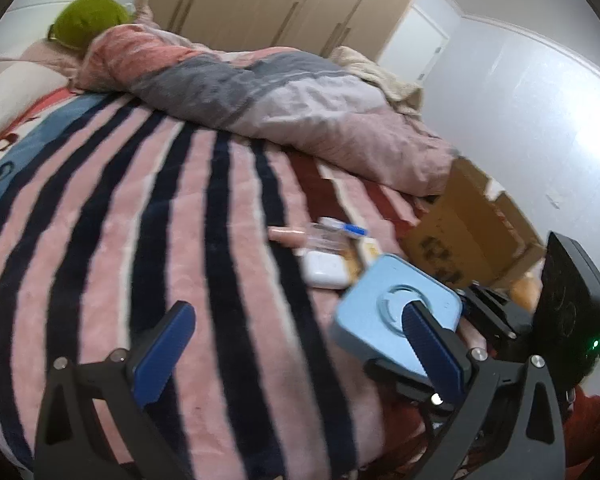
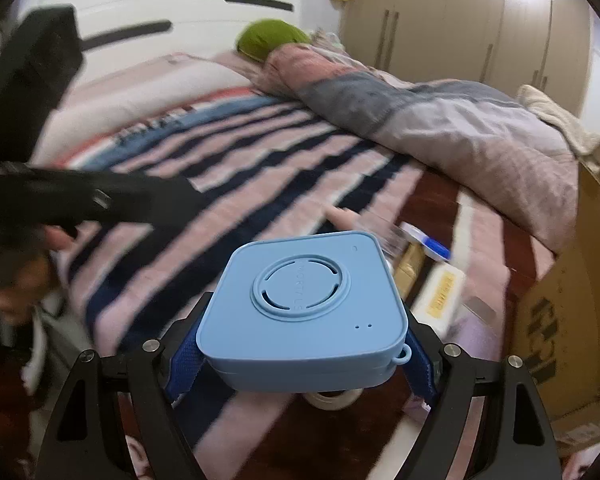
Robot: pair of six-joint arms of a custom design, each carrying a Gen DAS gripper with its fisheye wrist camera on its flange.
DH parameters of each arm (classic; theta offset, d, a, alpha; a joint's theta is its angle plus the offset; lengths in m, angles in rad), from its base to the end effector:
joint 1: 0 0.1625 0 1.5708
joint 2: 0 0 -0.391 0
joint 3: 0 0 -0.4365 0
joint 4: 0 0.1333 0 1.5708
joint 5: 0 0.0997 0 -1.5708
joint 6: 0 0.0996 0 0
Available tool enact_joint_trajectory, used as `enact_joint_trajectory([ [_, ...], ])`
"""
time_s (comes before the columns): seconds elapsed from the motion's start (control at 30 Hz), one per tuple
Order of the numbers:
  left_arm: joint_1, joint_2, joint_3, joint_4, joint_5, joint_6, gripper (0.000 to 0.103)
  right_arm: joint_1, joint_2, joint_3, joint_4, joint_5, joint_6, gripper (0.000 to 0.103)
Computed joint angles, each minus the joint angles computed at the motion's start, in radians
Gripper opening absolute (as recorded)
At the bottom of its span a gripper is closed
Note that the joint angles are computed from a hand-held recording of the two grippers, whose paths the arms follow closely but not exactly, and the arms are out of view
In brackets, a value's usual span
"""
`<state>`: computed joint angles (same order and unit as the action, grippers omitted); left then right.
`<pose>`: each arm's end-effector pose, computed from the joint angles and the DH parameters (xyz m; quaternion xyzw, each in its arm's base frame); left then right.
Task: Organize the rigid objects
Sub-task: 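Carry the blue case into the cardboard box and open the right gripper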
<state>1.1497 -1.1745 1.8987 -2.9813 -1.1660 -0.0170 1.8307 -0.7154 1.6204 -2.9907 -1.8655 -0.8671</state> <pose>-0.0931 -0.6300 0.2264 0.1189 0.9173 -0.3628 0.1132 0.2804 -0.6482 0.0418 0.4793 -0.8286 0.1979 0.2108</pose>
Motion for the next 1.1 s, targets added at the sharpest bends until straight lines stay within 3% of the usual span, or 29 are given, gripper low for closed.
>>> enact_joint_trajectory([
  [0.13, 0.002, -0.018, -0.022, 0.050, -0.169, 0.017, 0.102, 0.006, -0.038, 0.007, 0.059, 0.096, -0.025, 0.080],
  [0.27, -0.038, -0.016, -0.060, 0.103, -0.206, 0.061, 0.102, 0.017, -0.074, 0.000, 0.107, 0.171, -0.028, 0.080],
  [0.4, -0.096, 0.009, -0.113, 0.156, -0.158, 0.081, 0.101, 0.018, -0.112, -0.005, 0.121, 0.217, -0.032, 0.080],
  [0.47, -0.120, 0.030, -0.145, 0.180, -0.124, 0.093, 0.092, 0.016, -0.134, -0.001, 0.112, 0.227, -0.047, 0.080],
  [0.53, -0.139, 0.062, -0.191, 0.219, -0.104, 0.105, 0.090, 0.013, -0.151, 0.001, 0.100, 0.229, -0.058, 0.080],
  [0.67, -0.172, 0.160, -0.323, 0.313, -0.096, 0.142, 0.090, -0.004, -0.187, -0.021, 0.112, 0.214, -0.033, 0.080],
  [0.8, -0.191, 0.292, -0.495, 0.407, -0.100, 0.190, 0.089, -0.018, -0.198, -0.080, 0.130, 0.133, -0.018, 0.079],
  [1.1, -0.190, 0.573, -0.904, 0.677, -0.203, 0.203, 0.089, -0.071, -0.208, -0.244, 0.297, -0.005, 0.143, 0.078],
])
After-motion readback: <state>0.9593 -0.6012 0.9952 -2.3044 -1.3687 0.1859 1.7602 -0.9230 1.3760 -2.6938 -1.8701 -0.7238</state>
